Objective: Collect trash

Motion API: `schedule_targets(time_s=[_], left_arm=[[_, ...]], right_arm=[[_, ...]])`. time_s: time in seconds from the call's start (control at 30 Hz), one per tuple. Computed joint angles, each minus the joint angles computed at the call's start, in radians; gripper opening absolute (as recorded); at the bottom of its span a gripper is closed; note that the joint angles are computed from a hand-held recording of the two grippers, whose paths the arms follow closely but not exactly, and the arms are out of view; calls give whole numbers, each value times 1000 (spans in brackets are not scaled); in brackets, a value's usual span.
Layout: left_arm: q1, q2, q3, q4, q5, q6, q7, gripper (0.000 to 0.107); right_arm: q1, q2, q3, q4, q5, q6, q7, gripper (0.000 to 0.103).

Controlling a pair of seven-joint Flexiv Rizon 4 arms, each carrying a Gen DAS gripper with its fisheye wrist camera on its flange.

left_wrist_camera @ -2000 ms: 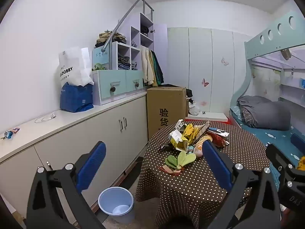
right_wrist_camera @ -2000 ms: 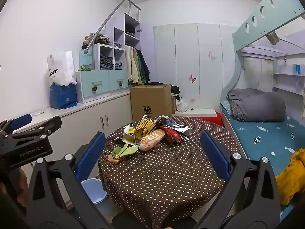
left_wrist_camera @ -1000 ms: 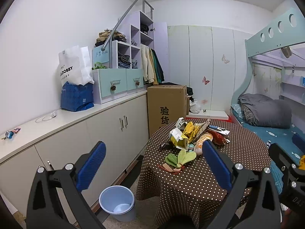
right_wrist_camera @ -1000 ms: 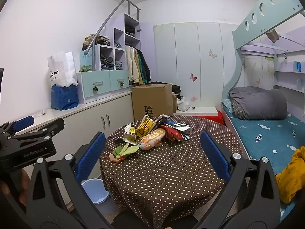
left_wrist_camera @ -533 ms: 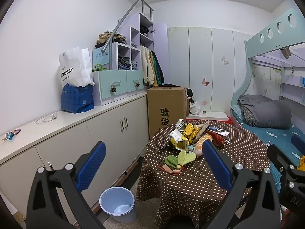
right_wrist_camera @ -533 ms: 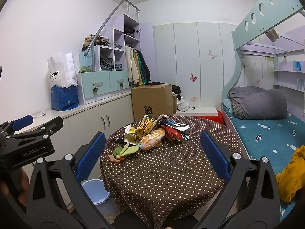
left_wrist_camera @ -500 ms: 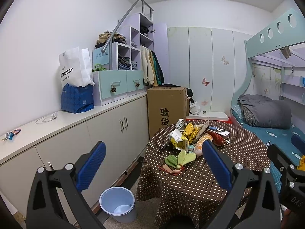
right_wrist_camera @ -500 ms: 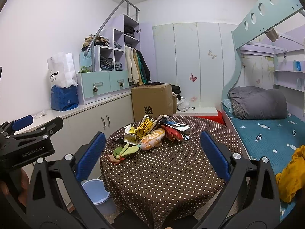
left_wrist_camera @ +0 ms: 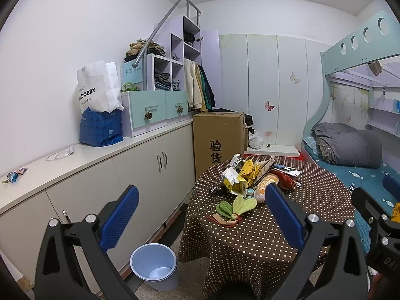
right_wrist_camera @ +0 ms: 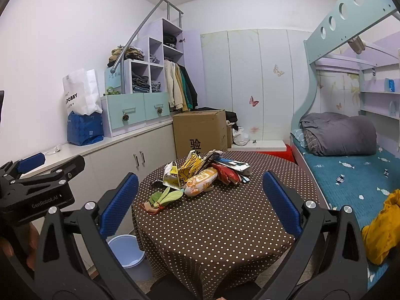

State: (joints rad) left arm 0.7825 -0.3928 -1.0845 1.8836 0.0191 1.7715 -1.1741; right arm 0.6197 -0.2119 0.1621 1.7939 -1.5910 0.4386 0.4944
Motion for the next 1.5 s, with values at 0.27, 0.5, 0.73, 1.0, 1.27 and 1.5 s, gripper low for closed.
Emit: schedule_targets(time_s=[0.27, 0.5, 0.73, 1.0, 1.27, 1.5], left_arm=[[-11, 4, 13, -6, -11, -7, 6, 99], [-13, 3, 14, -6, -15, -5, 11, 99], [-17, 3, 17, -7, -18, -7, 14, 99], [-14, 1, 13, -8, -19, -7, 17, 99], [-16, -3, 16, -10, -19, -8, 21, 99], [-15, -3, 17, -9, -20, -9, 21, 99]], right_arm=[[-1, -1, 0, 1, -1, 6, 4, 97], [-3, -1, -1, 2, -4, 9, 9, 97], [-6, -1, -2, 3, -4, 17, 6, 97], [-8, 0, -2, 3, -5, 19, 7, 97], [-7, 0, -2, 3, -5, 19, 7, 97], [-7, 0, -2, 2, -5, 18, 7, 97]])
